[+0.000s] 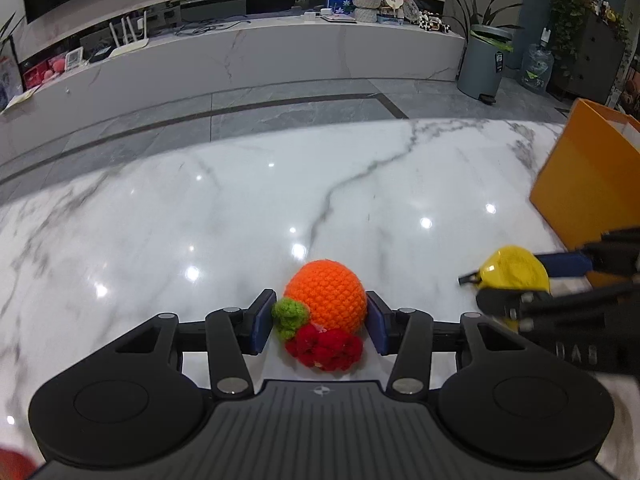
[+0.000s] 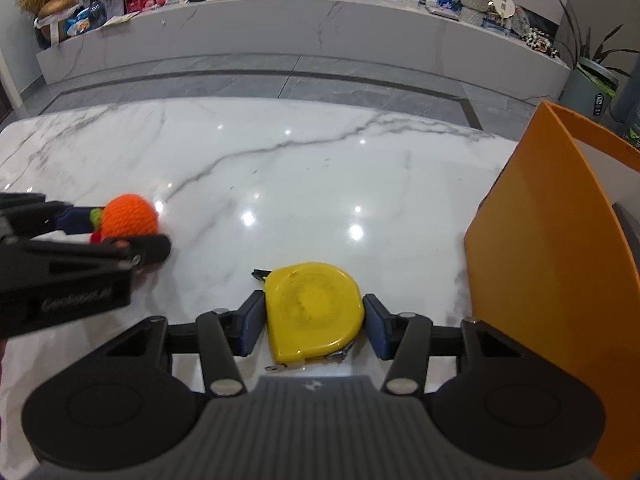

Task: Organize objects
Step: 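Grasp the orange crocheted ball with the left tool while the right tool grasps the yellow tape measure, then lift the ball and tape measure and carry both toward the orange box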

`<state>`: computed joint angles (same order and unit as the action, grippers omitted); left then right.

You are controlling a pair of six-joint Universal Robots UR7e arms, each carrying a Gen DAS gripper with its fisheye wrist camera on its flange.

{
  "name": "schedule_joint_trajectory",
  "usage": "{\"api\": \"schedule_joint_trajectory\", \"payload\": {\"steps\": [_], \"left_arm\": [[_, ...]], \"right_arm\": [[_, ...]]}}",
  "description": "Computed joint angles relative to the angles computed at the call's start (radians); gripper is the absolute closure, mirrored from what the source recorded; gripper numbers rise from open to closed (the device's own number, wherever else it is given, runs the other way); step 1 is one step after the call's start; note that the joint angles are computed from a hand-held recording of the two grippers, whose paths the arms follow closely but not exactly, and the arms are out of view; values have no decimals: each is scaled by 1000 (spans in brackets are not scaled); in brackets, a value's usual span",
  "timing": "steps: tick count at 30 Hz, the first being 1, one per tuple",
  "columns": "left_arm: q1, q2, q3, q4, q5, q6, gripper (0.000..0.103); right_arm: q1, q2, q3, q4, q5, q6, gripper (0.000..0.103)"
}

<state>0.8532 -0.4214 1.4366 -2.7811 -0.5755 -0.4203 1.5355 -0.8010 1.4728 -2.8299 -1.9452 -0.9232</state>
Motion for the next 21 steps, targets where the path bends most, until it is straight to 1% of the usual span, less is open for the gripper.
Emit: {"api": "schedule_joint_trajectory", "payload": {"steps": [2, 6, 11, 14, 16, 21], "left_arm": [[-19, -28, 54, 24, 10, -63, 48], [-68, -80, 170, 59, 17, -189, 47], [-129, -119, 266, 132, 20, -330, 47], [-161, -126, 290, 187, 21, -410, 47], [-179, -126, 294, 230, 20, -451, 47], [-212, -128, 306, 293, -3, -520, 47]], "right_arm": [[2, -13, 9, 28, -10, -5, 49], [2, -58, 46, 100, -17, -41, 49], [-2, -129, 125, 148, -36, -87, 49], [-1, -164, 162, 185, -57, -100, 49], [0, -184, 190, 189, -65, -108, 49], [-4, -244, 269, 190, -75, -136, 49]]}}
